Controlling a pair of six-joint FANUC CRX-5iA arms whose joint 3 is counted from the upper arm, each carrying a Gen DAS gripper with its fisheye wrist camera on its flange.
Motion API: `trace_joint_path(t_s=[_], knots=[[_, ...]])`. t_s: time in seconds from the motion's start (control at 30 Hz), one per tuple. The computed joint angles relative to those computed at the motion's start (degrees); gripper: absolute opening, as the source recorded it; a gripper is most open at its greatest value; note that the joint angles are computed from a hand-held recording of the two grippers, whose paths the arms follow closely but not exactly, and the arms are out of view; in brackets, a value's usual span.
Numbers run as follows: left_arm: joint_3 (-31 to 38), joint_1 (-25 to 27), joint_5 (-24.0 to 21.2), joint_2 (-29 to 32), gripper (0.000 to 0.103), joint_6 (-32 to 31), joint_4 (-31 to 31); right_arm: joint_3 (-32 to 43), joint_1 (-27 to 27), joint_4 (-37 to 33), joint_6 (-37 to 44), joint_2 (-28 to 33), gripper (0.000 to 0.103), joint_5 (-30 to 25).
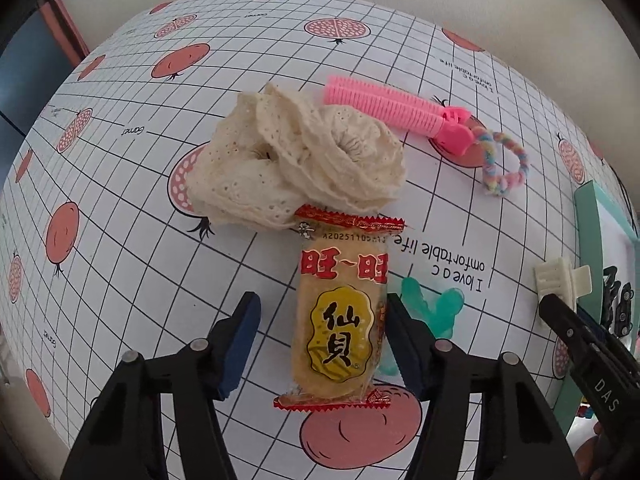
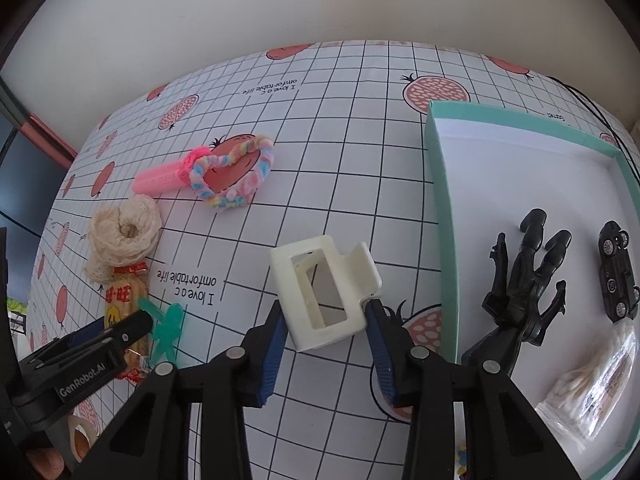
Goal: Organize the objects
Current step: 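Grasp the white hair clip with the right gripper while the left grasps the cracker packet, then lift the hair clip and cracker packet off the table with both grippers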
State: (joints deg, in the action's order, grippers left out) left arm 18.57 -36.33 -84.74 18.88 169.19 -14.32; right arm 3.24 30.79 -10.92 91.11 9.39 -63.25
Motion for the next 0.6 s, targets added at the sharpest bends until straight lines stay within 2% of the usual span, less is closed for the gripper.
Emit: trace_joint_path(t_s=[0.2,0.6], knots=[[-1.65,0.54,-0.16,-1.69,0.048,1.2,-0.53,0.04,-0.16,-0.18,0.44,0.0,0.042,-0.19],[-7.34,2.08,4.21,-6.71,0.044,3.82,-0.95,-0.41,0.09,0.41,1.04,-0.21,0.042,0.1]])
